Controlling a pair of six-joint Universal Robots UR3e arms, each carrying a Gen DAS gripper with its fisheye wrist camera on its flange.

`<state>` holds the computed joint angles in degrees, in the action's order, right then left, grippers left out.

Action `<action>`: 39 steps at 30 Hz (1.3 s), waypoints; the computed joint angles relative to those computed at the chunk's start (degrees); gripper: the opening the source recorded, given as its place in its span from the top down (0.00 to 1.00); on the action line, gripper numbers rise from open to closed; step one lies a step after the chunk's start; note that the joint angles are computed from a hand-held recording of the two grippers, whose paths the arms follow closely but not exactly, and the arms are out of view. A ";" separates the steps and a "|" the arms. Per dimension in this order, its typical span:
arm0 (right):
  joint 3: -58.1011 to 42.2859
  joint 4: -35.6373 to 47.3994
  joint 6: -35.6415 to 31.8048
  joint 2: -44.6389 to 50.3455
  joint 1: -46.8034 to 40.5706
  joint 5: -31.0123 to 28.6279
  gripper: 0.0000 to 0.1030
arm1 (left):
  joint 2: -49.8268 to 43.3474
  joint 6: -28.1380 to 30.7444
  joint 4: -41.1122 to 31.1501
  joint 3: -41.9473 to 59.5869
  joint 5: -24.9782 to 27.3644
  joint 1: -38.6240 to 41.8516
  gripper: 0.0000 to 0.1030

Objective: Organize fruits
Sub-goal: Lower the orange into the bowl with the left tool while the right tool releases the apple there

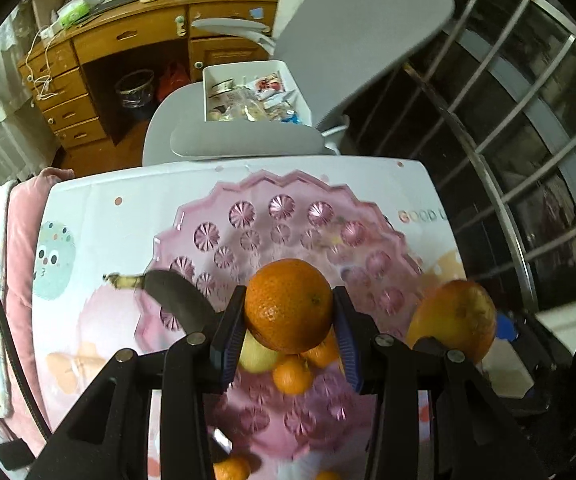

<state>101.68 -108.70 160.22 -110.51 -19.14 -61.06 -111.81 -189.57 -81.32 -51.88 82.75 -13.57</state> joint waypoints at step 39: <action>-4.41 4.39 2.81 4.04 1.08 -2.76 0.28 | 5.28 -2.17 -1.14 -4.94 2.12 0.04 0.35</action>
<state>97.27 -104.30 163.03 -106.46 -18.06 -63.82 -106.53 -191.74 -82.46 -56.82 84.88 -13.53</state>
